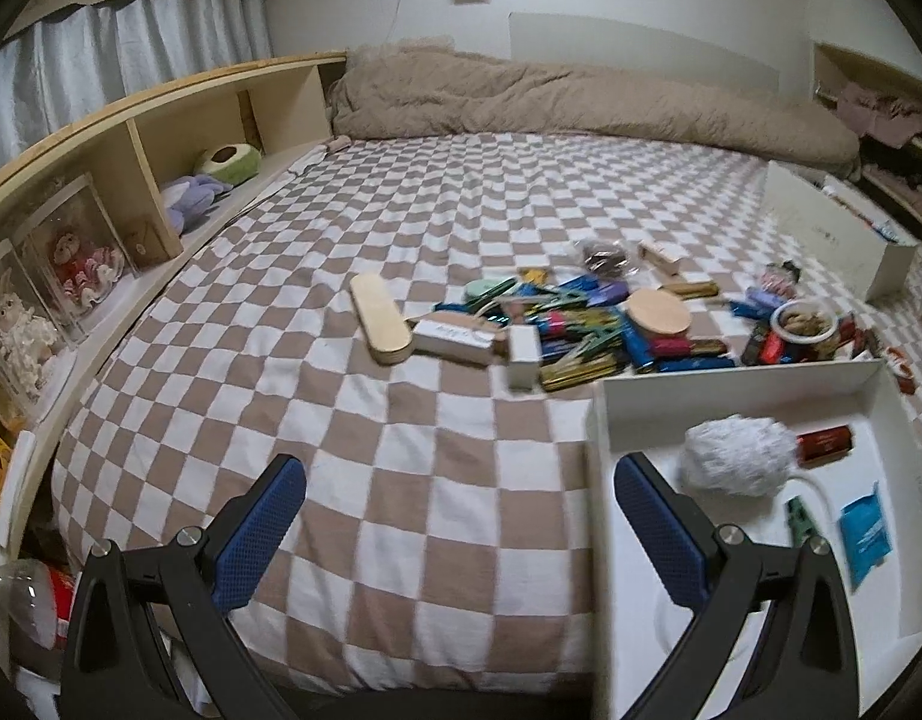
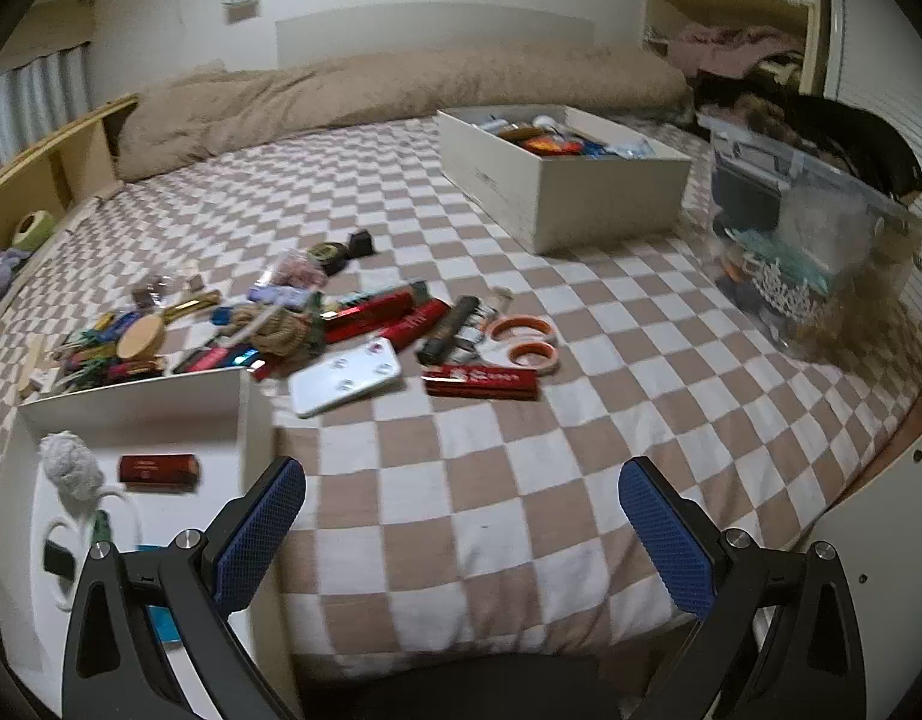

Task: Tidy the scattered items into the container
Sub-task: 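Move both tools from the white tray toward the scattered items, then lower the right tool over the red lighter printed with white characters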

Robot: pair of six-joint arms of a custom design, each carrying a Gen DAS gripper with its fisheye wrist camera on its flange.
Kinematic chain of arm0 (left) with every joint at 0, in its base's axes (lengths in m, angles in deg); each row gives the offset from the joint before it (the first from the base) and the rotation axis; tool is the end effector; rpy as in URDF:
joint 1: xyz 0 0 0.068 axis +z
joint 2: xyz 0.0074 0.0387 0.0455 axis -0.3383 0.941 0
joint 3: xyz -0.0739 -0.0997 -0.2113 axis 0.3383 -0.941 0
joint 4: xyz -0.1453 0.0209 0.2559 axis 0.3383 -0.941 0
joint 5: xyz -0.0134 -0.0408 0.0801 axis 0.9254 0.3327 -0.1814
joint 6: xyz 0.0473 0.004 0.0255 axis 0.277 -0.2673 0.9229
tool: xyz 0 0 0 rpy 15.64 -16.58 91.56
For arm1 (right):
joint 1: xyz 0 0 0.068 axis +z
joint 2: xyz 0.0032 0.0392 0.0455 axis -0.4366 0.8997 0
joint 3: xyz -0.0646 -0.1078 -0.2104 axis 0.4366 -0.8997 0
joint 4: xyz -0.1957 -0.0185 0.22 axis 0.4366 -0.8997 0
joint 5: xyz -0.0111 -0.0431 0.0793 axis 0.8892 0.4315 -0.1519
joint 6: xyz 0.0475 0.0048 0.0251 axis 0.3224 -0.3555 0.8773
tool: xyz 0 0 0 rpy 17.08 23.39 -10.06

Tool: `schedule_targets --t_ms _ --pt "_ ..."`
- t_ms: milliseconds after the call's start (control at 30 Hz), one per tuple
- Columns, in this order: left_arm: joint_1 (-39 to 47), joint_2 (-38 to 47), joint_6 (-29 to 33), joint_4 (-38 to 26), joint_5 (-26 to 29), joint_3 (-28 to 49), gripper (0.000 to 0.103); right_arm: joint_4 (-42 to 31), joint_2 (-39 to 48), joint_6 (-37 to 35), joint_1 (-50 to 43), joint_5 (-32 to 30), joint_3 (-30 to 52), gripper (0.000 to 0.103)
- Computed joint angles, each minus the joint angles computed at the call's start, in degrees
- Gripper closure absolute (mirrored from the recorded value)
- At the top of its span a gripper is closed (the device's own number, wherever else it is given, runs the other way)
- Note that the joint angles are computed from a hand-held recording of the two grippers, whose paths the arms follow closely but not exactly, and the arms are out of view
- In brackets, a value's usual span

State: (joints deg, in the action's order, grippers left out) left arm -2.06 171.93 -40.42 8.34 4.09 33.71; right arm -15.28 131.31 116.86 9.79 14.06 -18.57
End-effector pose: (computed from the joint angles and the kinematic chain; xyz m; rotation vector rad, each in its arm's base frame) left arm 0.4119 0.1163 0.1509 0.5423 2.2861 -0.0720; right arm 0.1858 0.1043 0.1334 0.9592 2.2529 -0.3869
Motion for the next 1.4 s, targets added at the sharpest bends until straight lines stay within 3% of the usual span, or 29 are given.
schedule_targets --t_ms 233,467,600,733,1033,1167,1400 --pt "0.6 8.0 2.6 -3.8 -2.1 9.3 0.0 4.8 -2.4 -7.1 -5.5 -3.5 -4.2 0.0" --pt "-0.7 19.0 4.3 -12.5 -4.2 23.1 0.0 12.3 1.6 -17.9 -13.1 -8.6 -6.6 0.0" --pt "-1.7 27.8 4.0 -23.3 -5.2 36.0 0.0 16.5 5.3 -23.1 -17.5 -11.3 -7.3 0.0" --pt "-2.8 31.9 3.3 -26.3 -5.9 41.7 0.0 21.0 7.3 -26.7 -21.4 -14.6 -8.1 0.0" --pt "-5.6 44.0 -0.6 -29.6 -11.1 57.2 0.0 26.9 11.1 -28.8 -25.0 -17.9 -7.3 0.0" --pt "-6.4 45.7 -1.4 -26.9 -12.3 58.6 0.0 29.1 13.4 -30.3 -26.6 -18.7 -6.3 0.0" --pt "-7.4 59.8 -5.8 -35.3 -13.3 82.6 0.0 31.2 17.1 -31.0 -28.4 -19.1 -4.7 0.0"
